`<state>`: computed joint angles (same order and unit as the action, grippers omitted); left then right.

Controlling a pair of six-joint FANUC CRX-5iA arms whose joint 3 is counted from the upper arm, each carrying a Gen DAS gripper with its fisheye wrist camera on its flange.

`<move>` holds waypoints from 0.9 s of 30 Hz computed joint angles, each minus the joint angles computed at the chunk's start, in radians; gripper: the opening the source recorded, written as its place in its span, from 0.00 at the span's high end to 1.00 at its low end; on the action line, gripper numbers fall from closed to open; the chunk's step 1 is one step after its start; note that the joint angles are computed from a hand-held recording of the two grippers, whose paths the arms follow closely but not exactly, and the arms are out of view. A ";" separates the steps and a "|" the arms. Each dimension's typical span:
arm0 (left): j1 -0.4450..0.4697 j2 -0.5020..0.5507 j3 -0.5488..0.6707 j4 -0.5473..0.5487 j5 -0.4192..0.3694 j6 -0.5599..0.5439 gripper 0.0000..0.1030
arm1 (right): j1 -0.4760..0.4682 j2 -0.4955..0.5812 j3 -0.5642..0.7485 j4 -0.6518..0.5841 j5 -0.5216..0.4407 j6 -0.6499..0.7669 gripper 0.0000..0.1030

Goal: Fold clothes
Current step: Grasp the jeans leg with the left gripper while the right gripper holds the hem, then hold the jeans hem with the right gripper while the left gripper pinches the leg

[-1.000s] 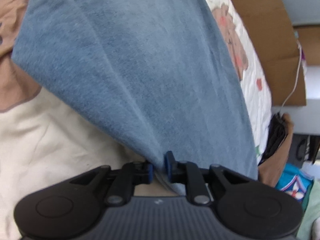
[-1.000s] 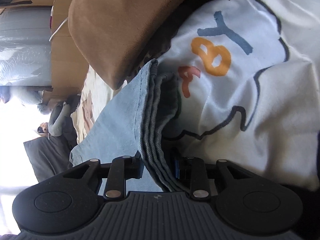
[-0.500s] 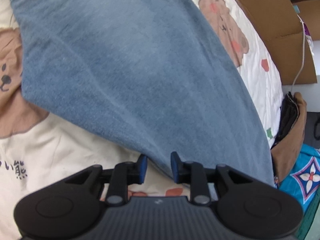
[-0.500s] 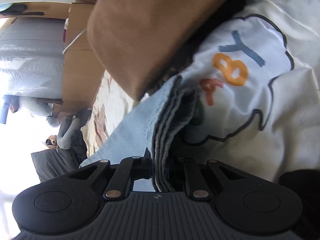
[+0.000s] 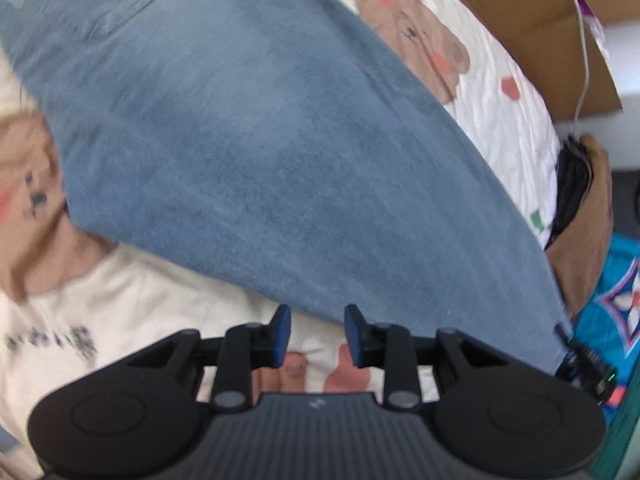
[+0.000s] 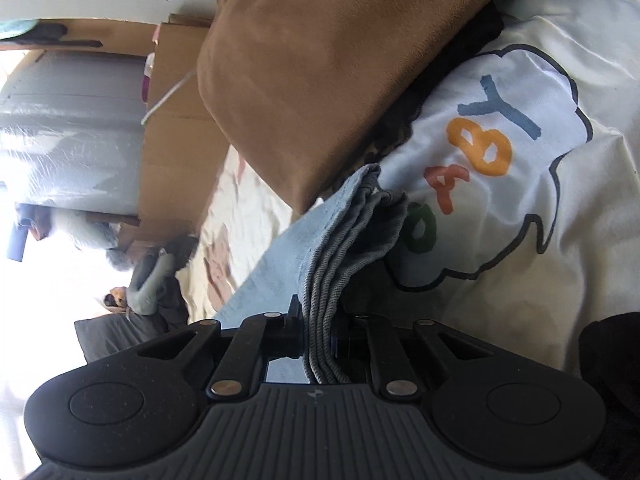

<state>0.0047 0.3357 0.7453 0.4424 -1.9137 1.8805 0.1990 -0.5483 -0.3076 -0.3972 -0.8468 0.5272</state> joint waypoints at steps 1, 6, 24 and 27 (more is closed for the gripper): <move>-0.002 0.017 0.030 0.002 -0.003 0.002 0.71 | -0.005 0.002 0.006 -0.006 -0.009 0.007 0.90; -0.021 0.080 0.118 -0.001 0.030 -0.024 0.71 | -0.006 0.013 0.034 -0.007 -0.030 0.012 0.90; -0.040 0.006 -0.185 -0.020 0.112 -0.147 0.90 | 0.006 0.054 0.113 0.015 -0.139 0.024 0.90; -0.034 -0.002 -0.199 -0.017 0.117 -0.141 0.95 | 0.010 0.053 0.108 0.022 -0.138 0.013 0.90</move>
